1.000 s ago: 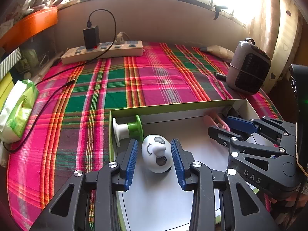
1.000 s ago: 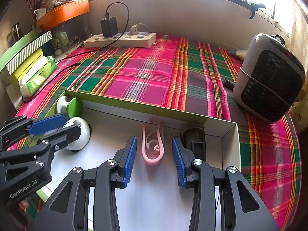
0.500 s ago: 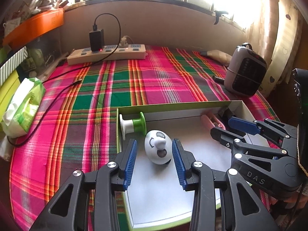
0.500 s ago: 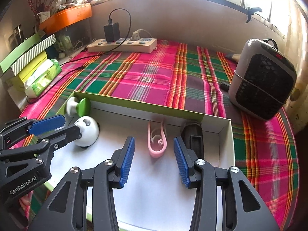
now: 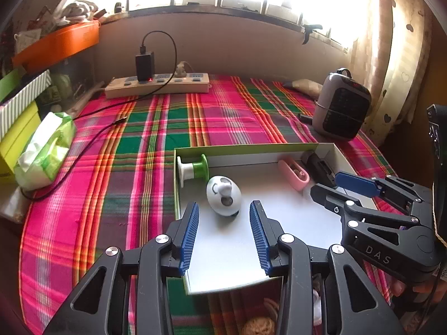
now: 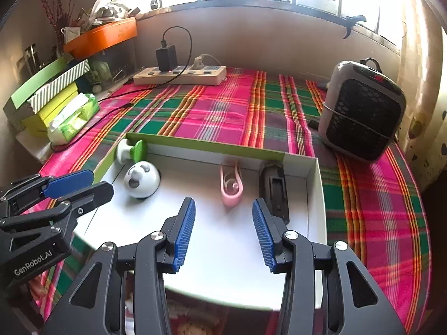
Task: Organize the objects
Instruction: 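Open both grippers to drop the pink clip and white toy in the tray, then withdraw both tools from the tray toward the remaining items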
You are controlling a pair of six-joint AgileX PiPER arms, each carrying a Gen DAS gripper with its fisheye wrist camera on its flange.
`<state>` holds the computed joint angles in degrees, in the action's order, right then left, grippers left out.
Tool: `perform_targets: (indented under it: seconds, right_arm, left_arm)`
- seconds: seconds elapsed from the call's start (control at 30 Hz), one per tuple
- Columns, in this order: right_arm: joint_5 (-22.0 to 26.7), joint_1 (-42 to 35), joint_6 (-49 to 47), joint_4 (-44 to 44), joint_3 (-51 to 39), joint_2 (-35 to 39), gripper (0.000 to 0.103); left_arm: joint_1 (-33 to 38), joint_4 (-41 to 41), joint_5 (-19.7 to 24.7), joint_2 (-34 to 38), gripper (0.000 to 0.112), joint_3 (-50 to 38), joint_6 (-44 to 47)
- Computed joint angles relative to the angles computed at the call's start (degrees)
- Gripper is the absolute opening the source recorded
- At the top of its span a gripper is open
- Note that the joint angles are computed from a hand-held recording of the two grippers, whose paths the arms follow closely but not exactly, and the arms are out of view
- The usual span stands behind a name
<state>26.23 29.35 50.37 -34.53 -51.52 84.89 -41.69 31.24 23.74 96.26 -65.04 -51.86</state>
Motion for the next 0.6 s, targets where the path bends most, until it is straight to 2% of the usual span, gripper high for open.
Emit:
perform_targets:
  seconds: [0.33, 0.6]
  right_arm:
    - [2.64, 5.36, 11.36, -9.13, 6.04, -5.97, 0.044]
    - [4.3, 8.55, 17.63, -13.05, 9.77, -10.08, 0.044]
  left_arm:
    - [-3.27, 9.35, -0.33, -4.98, 0.036, 5.91, -11.24]
    - [-5.17, 13.21, -0.53, -7.77, 0.036, 10.16, -17.05]
